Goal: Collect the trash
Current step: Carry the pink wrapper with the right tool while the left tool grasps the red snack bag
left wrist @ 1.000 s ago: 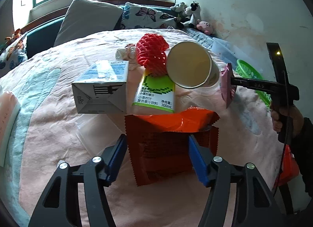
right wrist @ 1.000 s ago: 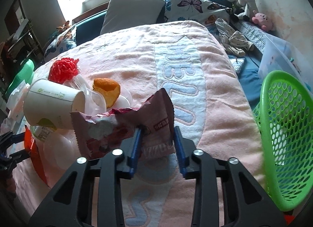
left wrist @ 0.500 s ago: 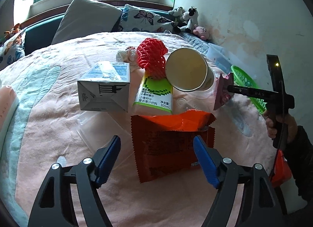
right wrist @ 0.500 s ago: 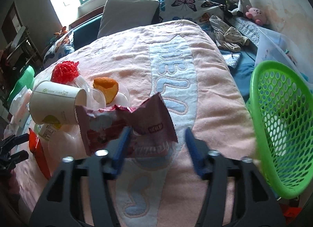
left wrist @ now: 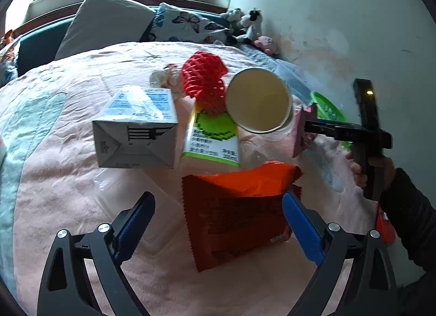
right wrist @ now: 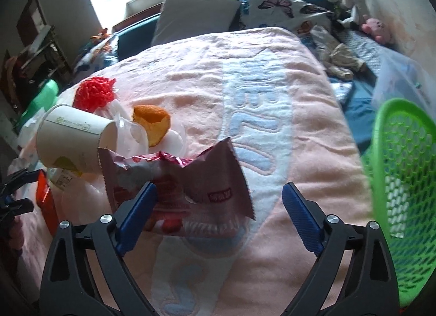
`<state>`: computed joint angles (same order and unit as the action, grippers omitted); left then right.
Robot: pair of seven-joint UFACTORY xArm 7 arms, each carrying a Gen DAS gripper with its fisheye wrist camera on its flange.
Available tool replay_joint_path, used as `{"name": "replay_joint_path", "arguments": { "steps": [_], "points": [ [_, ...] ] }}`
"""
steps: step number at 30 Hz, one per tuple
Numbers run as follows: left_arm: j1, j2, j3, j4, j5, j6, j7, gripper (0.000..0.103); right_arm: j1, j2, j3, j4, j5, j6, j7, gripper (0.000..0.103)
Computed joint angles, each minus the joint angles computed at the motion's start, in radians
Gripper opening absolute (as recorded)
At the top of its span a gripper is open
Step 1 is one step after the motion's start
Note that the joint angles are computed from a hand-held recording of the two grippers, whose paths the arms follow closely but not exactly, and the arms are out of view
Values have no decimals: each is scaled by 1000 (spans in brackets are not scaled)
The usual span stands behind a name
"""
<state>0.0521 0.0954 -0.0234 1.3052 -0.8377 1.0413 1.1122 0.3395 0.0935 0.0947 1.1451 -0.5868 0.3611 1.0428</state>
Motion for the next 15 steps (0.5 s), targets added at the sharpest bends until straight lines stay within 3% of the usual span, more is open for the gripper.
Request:
{"name": "replay_joint_path", "arguments": {
  "steps": [5, 9, 15],
  "points": [
    [7, -13, 4, -21, -41, 20, 44, 92, -8, 20, -3, -2, 50, -66, -71, 91],
    [13, -33, 13, -45, -61, 41, 65, 92, 1, 10, -8, -9, 63, -72, -82, 54],
    [13, -40, 26, -58, -75, 57, 97, 92, 5, -46, -2, -52, -5, -76, 9, 34]
  ]
}}
